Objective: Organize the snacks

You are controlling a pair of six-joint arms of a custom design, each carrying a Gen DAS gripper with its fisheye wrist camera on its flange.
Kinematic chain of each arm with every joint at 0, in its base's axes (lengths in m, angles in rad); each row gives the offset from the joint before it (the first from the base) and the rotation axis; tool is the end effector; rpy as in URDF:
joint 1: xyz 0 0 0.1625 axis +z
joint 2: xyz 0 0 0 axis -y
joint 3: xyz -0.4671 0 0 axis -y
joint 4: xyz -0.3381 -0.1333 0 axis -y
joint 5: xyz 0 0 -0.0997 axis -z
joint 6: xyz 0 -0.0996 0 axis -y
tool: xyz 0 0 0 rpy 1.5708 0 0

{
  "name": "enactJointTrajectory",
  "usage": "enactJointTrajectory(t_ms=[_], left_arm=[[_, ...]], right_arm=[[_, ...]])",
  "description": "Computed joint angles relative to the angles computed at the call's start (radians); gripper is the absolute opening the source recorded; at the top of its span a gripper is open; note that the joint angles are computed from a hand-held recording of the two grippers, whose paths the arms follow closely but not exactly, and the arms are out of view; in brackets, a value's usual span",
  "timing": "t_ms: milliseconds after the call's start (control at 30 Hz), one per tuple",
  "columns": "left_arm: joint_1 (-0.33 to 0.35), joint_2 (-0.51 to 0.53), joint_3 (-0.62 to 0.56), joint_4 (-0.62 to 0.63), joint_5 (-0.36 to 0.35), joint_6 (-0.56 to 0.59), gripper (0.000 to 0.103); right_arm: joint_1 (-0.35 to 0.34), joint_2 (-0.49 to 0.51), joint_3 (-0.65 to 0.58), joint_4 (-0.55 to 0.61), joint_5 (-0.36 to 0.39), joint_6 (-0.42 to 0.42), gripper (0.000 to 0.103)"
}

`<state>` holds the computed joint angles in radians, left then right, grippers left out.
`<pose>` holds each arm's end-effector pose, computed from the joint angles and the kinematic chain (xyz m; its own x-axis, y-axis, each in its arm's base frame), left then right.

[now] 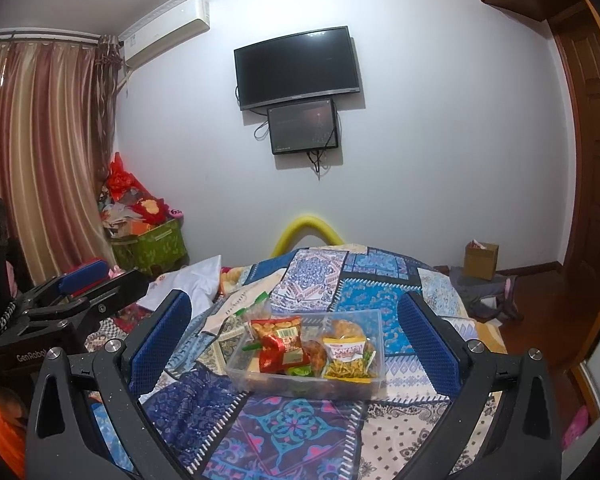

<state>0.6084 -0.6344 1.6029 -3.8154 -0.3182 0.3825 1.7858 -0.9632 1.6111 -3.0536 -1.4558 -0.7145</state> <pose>-0.3839 -0.5451 0.2471 -0.7688 -0.1818 -0.6131 0.5662 0.2521 -0.7848 0.2857 -0.6301 0.3494 -0.6256 -0.6526 0.4275 -0.7322 0.3021 -0.6104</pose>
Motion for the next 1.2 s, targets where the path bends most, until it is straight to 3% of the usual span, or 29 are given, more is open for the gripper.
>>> enactJointTrajectory(t_ms=[1200], left_arm=[[0.009, 0.005, -0.001, 0.036, -0.023, -0.03, 0.102]], right_arm=[[-0.001, 0.012, -0.019, 0.016, -0.022, 0.008, 0.103]])
